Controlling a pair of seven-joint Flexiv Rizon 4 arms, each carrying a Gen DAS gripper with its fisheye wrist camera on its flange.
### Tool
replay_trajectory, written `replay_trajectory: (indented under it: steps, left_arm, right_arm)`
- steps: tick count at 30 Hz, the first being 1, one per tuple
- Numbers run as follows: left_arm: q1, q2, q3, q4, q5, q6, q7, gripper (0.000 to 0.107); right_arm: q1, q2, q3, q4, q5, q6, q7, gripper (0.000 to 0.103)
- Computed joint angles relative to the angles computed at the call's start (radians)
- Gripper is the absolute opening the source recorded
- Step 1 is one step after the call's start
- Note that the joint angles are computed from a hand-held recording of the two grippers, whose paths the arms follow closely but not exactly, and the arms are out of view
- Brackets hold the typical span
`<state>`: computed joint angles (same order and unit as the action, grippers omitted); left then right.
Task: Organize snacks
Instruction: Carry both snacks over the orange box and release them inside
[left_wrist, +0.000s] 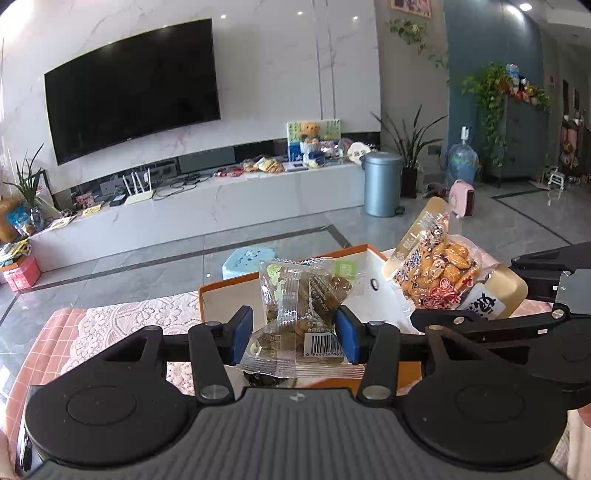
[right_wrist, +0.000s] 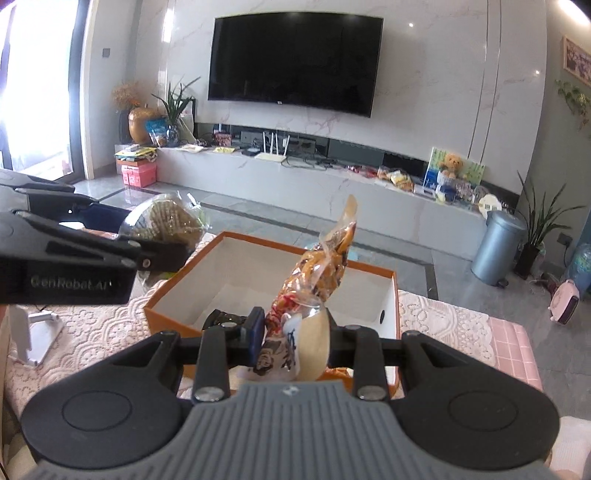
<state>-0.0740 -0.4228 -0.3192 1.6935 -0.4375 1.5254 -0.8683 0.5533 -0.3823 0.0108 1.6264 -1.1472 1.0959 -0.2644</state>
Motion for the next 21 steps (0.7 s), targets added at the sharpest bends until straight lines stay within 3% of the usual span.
replay_trajectory:
  steps: [7,14,21]
  left_arm:
    - [-0.096,-0.099,0.142,-0.167,0.091,-0.121,-0.098,0.055]
    - [-0.149,-0.2,0.238,-0.317,0.193,-0.257,-0.195,0.055]
    - [-0.159,-0.267,0.269,-0.414,0.281,-0.372,-0.226,0.055]
  right_arm:
    - [-0.025,-0.132,0.024,-0.177,0.302,-0.041,-0.227,0.022]
    - [-0.021,-0.277,0.018,-0.384,0.518,-0.148,-0.435,0.022]
    - [-0.031,-0.39,0.033,-0.549,0.674,-0.284,-0.604,0.022]
